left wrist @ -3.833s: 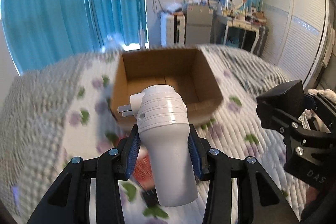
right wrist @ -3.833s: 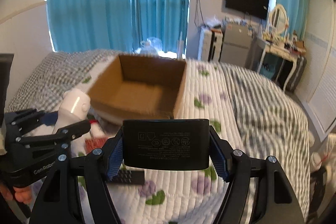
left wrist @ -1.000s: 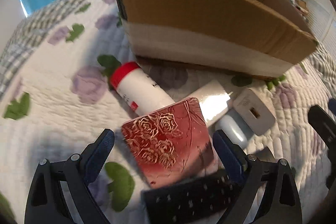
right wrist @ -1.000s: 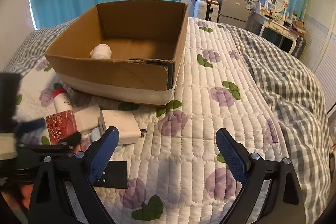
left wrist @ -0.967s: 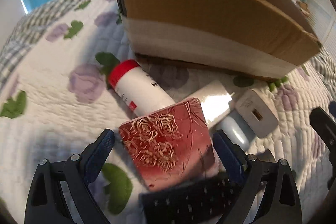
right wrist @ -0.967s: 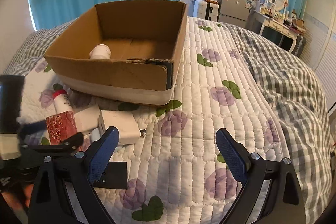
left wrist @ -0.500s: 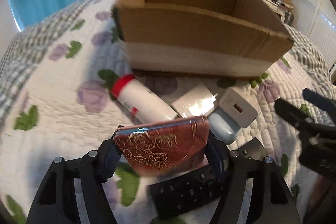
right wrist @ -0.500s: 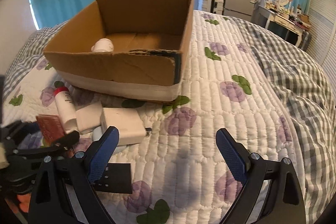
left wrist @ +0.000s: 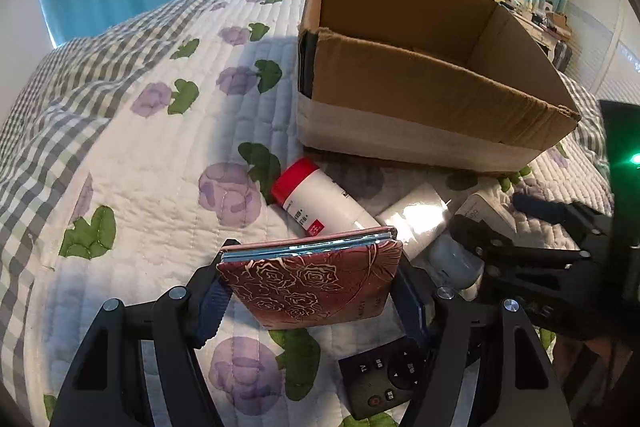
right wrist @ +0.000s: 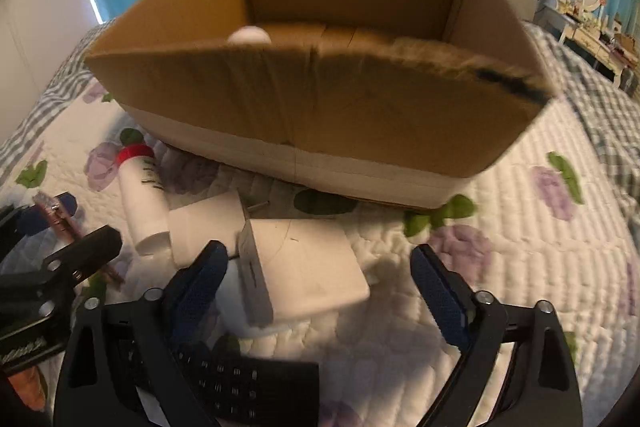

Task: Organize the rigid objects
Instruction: 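Grasp the white charger with the right tool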

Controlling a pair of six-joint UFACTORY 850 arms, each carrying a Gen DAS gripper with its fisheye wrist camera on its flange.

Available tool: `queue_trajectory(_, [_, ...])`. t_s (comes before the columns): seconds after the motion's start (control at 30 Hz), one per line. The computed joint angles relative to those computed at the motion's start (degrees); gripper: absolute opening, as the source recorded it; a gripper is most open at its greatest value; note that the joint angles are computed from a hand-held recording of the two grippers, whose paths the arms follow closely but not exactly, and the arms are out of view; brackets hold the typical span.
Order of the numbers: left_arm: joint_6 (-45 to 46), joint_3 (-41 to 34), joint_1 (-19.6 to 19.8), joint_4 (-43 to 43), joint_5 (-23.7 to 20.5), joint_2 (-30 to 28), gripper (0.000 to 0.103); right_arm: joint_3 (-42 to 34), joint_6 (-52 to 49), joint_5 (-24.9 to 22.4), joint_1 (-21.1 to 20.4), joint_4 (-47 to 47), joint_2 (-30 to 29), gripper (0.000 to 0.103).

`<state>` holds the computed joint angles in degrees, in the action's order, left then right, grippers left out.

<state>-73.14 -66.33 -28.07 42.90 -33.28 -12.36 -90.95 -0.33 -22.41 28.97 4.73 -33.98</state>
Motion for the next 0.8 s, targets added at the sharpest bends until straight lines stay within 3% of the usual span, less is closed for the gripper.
queue_trajectory(0.1, [0.5,0.1,0.1,-0.6,0.2,-0.1,0.072,0.1,-4.8,-0.3,-0.3,5.6,-0.2,0.063])
queue_trajectory(0.43, [1.5,0.1,-1.0,-1.1,0.4,1.2,0.072,7.7,5.5,4.2,1.8,-7.7,7.4,0.056])
queue_trajectory(0.53, [1.5,0.1,-1.7,-0.8,0.5,2.1,0.072,10.1,14.4,5.9,2.6,-17.5,10.3,0.056])
queue_trajectory(0.8, [0.2,0.0,-3.4,0.9,-1.1,4.6,0.072,13.7,18.7,7.7,2.7,-20.4,15.1,0.056])
